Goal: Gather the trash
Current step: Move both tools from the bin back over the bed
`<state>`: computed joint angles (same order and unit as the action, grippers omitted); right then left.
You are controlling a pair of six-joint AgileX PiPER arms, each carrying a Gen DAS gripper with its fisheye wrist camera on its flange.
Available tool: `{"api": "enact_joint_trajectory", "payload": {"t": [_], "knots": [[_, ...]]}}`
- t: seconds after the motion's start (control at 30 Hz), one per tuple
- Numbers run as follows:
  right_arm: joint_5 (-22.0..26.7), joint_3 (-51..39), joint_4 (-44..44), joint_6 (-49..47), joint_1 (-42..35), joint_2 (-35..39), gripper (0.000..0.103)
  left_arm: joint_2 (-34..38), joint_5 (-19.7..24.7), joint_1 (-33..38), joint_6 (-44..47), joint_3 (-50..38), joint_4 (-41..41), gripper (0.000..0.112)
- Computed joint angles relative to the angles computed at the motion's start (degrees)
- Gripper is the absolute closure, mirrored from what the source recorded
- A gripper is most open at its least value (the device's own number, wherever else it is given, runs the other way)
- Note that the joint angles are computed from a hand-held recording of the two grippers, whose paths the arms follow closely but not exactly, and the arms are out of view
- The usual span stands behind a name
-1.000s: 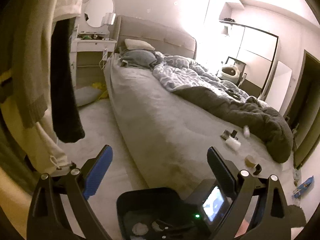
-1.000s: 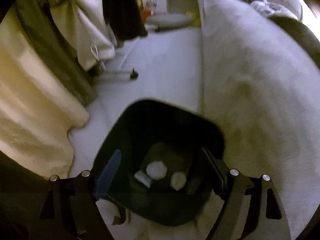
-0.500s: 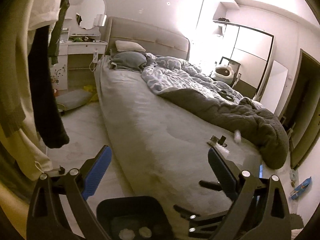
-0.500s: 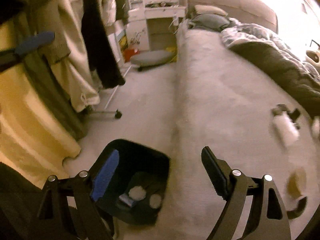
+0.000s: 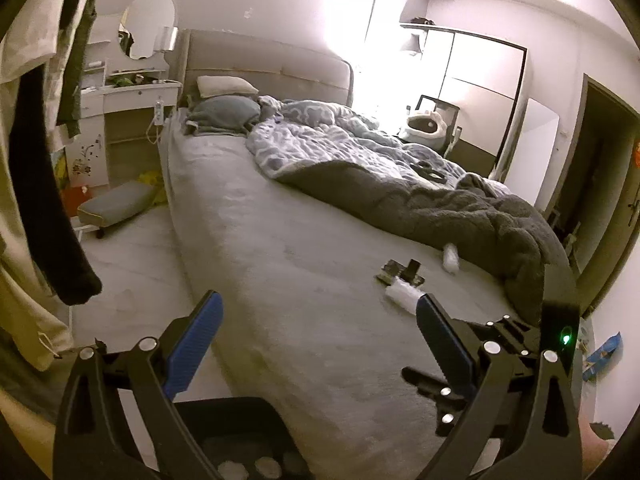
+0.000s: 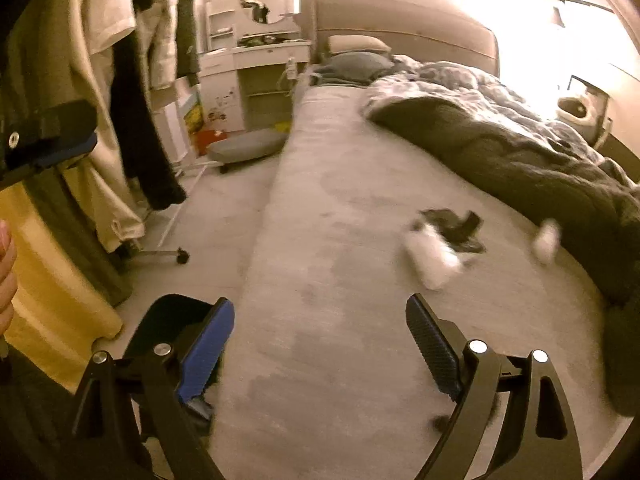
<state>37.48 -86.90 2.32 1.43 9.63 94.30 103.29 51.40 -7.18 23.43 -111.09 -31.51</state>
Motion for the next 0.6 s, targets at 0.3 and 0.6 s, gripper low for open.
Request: {"api": "enact_joint_trajectory", "payload": {"t": [0.3,0.6], "knots": [[-2.0,6.2,4.0,-4.7,-6.5,-3.5,0.014,1.8,-0.8,-5.4,-3.0,-1.5,3.4,0.014],[-3.0,11.1,9.4,-10.8,-12.5,-5.4,0.014,4.4,-0.7,-9.9,-5.8,-3.9,6.8,0.014]]}}
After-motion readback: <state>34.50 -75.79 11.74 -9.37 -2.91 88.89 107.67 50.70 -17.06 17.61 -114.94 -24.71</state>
